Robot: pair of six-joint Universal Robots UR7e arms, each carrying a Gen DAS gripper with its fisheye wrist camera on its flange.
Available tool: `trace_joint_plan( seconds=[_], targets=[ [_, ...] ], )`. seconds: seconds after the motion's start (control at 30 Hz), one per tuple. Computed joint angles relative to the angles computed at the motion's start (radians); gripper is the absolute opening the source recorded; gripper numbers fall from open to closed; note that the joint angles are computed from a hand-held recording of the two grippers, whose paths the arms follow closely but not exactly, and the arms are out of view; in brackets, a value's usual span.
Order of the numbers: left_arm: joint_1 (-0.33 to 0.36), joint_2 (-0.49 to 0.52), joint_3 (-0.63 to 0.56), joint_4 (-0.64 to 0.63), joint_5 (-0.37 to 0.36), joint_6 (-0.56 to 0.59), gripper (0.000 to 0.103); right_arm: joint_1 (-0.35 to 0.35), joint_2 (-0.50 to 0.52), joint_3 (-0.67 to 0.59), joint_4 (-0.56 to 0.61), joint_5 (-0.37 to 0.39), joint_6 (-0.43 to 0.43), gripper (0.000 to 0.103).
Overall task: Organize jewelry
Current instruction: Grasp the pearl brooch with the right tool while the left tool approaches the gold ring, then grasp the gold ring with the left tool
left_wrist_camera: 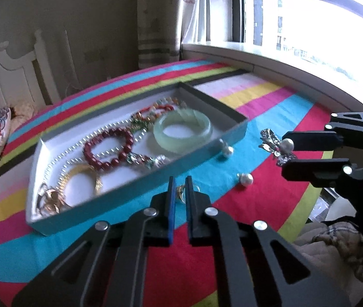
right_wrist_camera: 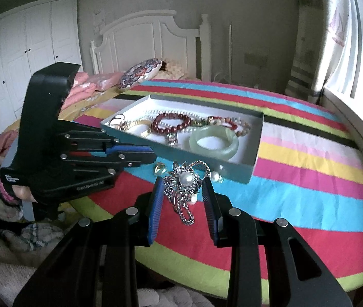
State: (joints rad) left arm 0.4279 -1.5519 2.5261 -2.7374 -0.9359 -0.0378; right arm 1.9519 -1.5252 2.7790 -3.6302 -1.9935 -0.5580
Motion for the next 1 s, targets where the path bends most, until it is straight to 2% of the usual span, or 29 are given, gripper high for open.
trace_joint_plan(
  seconds=[0.1, 0.2, 0.23, 0.27, 0.3, 0.33, 0.37, 0.4, 0.57, 0.67, 0.73, 0.77, 0.97, 1.0],
  targets=[
    [0.0, -0.013, -0.003, 0.007, 0.008, -0.001, 0.006, 0.002, 0.001, -0.005, 0.0, -0.002, -0.002, 0.031],
    [0.021, -0.024, -0.017, 0.044, -0.025, -0.016, 0.007, 0.003, -0.001, -0.008, 0.011, -0.006, 0.001, 0.031],
    [0.031, -0.025, -0.02, 0.045, -0.044, -0.022, 0.012, 0.002, -0.002, -0.009, 0.015, -0.006, 0.003, 0.031],
    [0.038, -0.022, -0.023, 0.048, -0.056, -0.026, 0.025, 0.002, -0.002, -0.008, 0.016, -0.005, 0.006, 0.031],
    [0.039, -0.014, -0.022, 0.04, -0.058, -0.029, 0.034, 0.001, -0.002, -0.007, 0.018, -0.004, 0.007, 0.031],
    [0.036, -0.005, -0.019, 0.03, -0.053, -0.031, 0.049, -0.001, 0.0, -0.009, 0.022, -0.003, 0.007, 0.031],
    [0.037, 0.007, -0.018, 0.021, -0.056, -0.029, 0.057, 0.001, 0.005, -0.004, 0.014, -0.005, 0.009, 0.031],
    [0.041, 0.017, -0.019, 0.017, -0.066, -0.025, 0.058, 0.001, 0.007, -0.004, 0.014, -0.004, 0.009, 0.031],
    [0.052, 0.101, -0.032, -0.024, -0.072, 0.001, 0.056, -0.011, -0.004, 0.004, 0.016, 0.005, 0.014, 0.031],
    [0.065, 0.13, -0.048, -0.027, -0.079, 0.005, 0.036, -0.016, -0.01, 0.007, 0.019, 0.01, 0.014, 0.031],
    [0.062, 0.135, -0.05, -0.022, -0.068, 0.011, 0.028, -0.022, -0.013, 0.008, 0.021, 0.016, 0.015, 0.031],
    [0.061, 0.137, -0.051, -0.022, -0.068, 0.014, 0.02, -0.023, -0.014, 0.009, 0.021, 0.017, 0.016, 0.031],
    [0.061, 0.127, -0.046, -0.028, -0.076, 0.022, 0.018, -0.026, -0.013, 0.008, 0.018, 0.018, 0.015, 0.031],
    [0.059, 0.125, -0.043, -0.032, -0.073, 0.022, 0.011, -0.027, -0.012, 0.008, 0.016, 0.018, 0.015, 0.031]
  ],
)
